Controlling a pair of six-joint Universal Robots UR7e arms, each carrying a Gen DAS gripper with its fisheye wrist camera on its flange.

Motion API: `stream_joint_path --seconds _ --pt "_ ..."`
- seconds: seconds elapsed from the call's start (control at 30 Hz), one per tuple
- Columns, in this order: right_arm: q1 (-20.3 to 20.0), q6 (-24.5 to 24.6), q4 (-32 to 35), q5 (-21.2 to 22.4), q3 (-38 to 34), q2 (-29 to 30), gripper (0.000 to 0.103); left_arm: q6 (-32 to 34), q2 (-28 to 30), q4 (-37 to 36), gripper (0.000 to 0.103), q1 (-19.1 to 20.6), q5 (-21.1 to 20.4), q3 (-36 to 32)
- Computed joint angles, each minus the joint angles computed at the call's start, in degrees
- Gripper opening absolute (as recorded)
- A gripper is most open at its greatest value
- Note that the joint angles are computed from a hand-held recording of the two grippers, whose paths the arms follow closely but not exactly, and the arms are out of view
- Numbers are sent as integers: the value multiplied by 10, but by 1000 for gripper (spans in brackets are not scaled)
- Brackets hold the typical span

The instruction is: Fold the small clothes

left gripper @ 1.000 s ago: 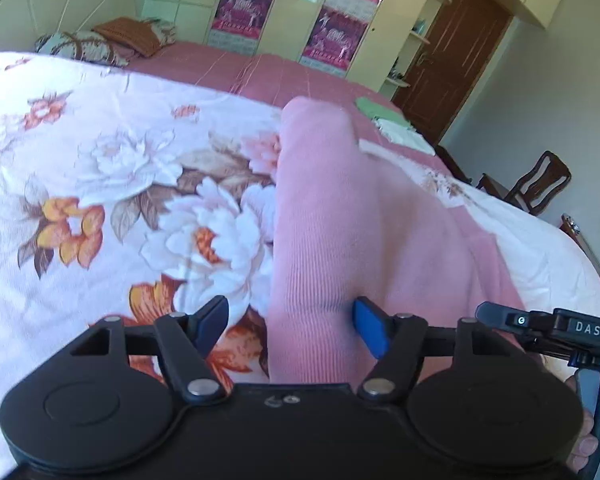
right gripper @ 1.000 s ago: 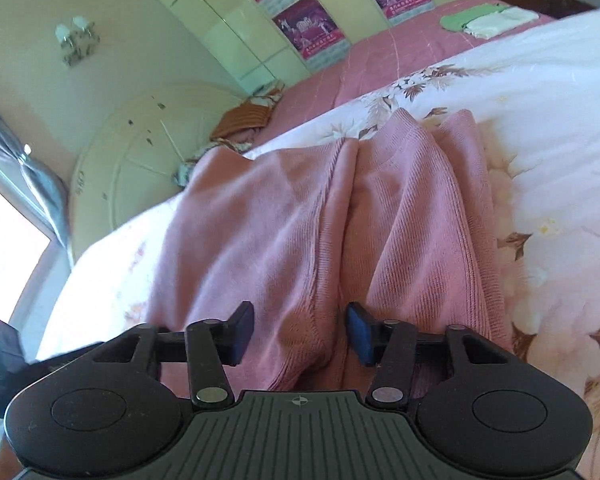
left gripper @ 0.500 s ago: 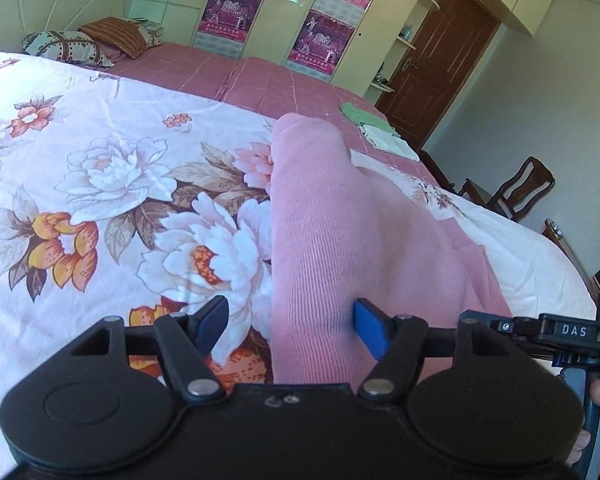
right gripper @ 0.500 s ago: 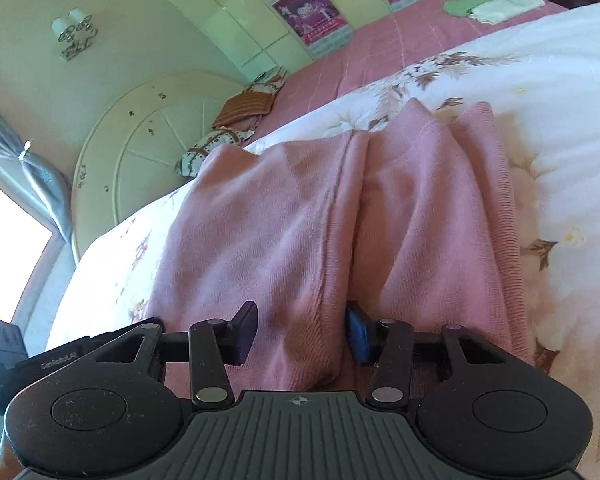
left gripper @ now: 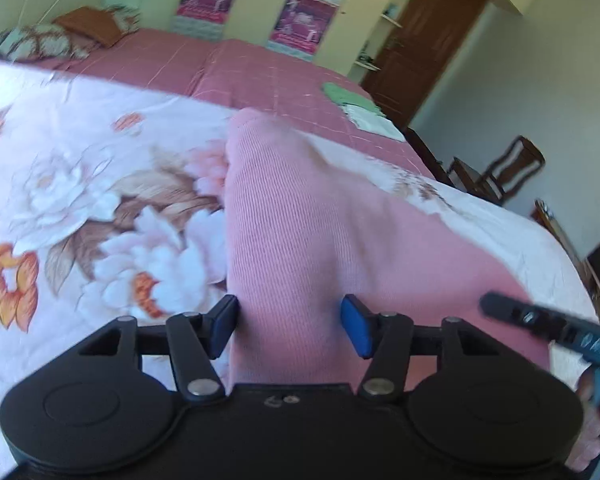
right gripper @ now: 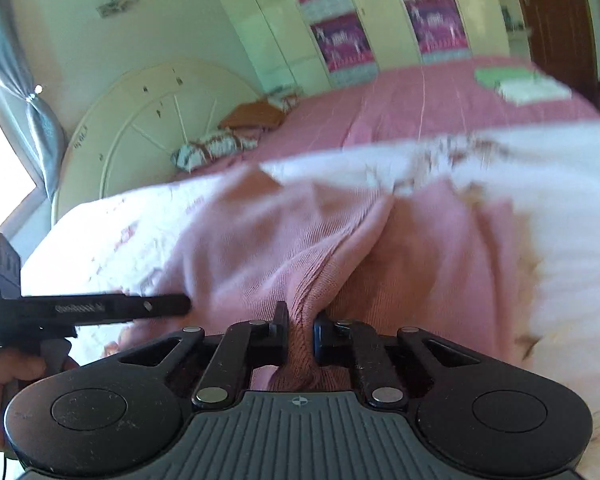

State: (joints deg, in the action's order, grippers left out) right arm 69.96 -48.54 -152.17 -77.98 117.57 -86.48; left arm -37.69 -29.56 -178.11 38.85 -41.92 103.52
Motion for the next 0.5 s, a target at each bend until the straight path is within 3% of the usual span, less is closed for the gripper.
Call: stream_joint_path --seconds 0.07,0.13,0.2,0.27,0.33,0.4,0.5 --pt "-11 -20 5 21 4 -34 10 16 6 50 66 -8 1 -23" --pt "-30 -28 23 29 2 -60 10 11 18 108 68 -7 -3 -50" --pt "-48 -38 33 9 -1 -56 10 6 35 131 68 -3 -1 -67" --pt "-57 -18 57 -38 -20 -21 10 -11 38 110 69 1 -11 -64" --pt "-77 -13 61 1 -18 -26 12 -1 32 95 66 -4 -6 -54" --pt "-89 -5 58 44 -20 -36 22 27 28 52 63 -11 6 -36" --pt "-85 33 42 58 -43 -17 25 28 28 1 62 -10 20 -24"
